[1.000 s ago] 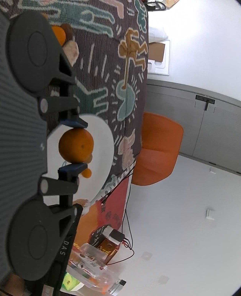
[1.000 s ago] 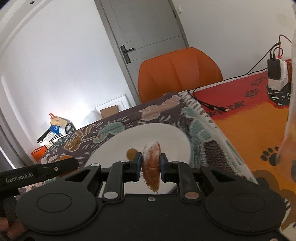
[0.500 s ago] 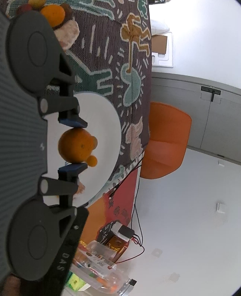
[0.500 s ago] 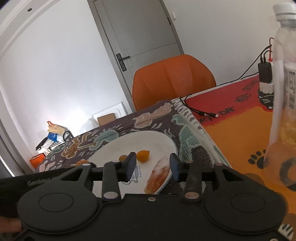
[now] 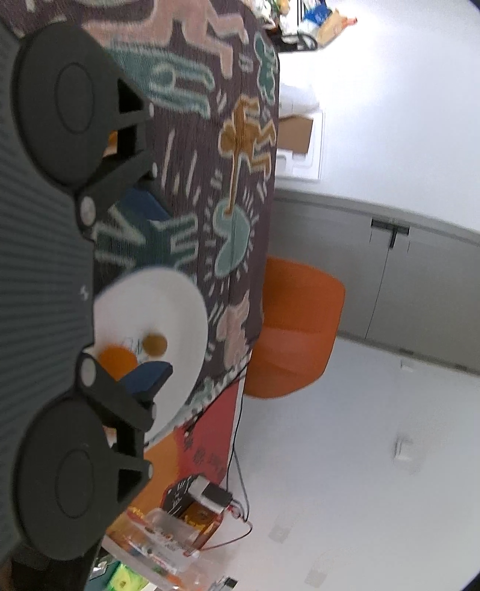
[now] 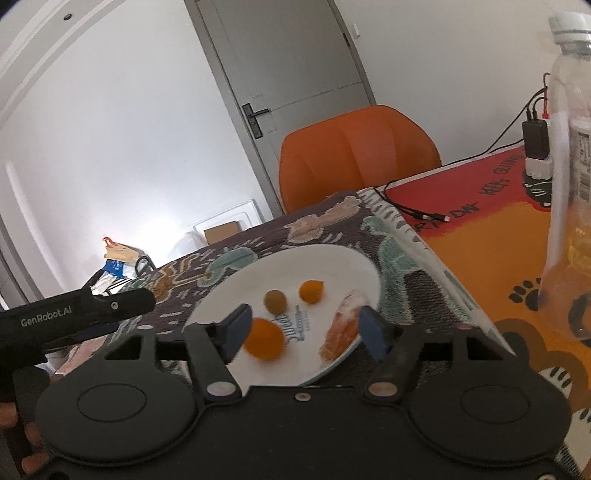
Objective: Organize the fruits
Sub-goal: 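Carry the tangerine and orange onto the white plate and open both tools, then move both open tools back to the fruit pile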
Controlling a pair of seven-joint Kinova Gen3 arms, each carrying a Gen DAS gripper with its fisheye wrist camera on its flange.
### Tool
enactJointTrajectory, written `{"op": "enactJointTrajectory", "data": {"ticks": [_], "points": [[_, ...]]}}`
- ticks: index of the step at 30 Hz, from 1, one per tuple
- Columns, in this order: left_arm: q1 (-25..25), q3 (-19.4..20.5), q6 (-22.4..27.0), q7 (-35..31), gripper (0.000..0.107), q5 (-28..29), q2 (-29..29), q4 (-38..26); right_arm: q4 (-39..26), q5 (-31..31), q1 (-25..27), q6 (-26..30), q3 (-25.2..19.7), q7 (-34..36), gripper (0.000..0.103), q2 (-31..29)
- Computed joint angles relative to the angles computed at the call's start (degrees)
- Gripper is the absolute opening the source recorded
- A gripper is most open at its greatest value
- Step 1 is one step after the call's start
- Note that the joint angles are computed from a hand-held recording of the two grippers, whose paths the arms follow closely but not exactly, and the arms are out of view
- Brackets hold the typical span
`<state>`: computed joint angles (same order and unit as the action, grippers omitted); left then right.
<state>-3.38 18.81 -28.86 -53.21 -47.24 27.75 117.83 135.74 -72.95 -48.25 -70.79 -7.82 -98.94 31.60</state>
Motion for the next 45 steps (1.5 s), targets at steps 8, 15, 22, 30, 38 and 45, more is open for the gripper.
{"op": "enactJointTrajectory", "data": {"ticks": [8, 15, 22, 30, 38, 45], "points": [[-1.59, -3.84, -3.51, -3.19, 0.095, 3.94, -2.9, 4.36, -3.21, -3.0, -1.8, -1.25, -0.95, 4.6, 0.093, 0.53], [-5.46, -5.58, -6.31, -1.53, 0.097, 0.03, -5.0, 7.33, -5.38, -4.95, -2.54, -1.56, -2.28, 8.2, 0.103, 0.48], [-9.04, -7.15, -8.91, 2.13, 0.098, -6.69, -5.03, 8.76, -7.48, -5.28, -3.21, -1.28, -3.13, 11.29, 0.103, 1.16], [-11.41, -9.71, -12.64, 4.03, 0.098, -12.03, -3.76, 9.98, -9.28, -5.29, -4.38, -1.11, -3.68, 13.65, 0.103, 1.78], [-13.97, -11.25, -15.42, 5.25, 0.098, -16.26, -2.1, 10.28, -10.99, -2.52, -3.99, 1.86, -3.87, 17.48, 0.103, 1.87], [-14.44, -12.71, -15.35, 1.98, 0.097, -13.63, -1.83, 10.91, -10.66, 3.04, -3.21, 4.5, -3.49, 16.24, 0.103, 1.9]]}}
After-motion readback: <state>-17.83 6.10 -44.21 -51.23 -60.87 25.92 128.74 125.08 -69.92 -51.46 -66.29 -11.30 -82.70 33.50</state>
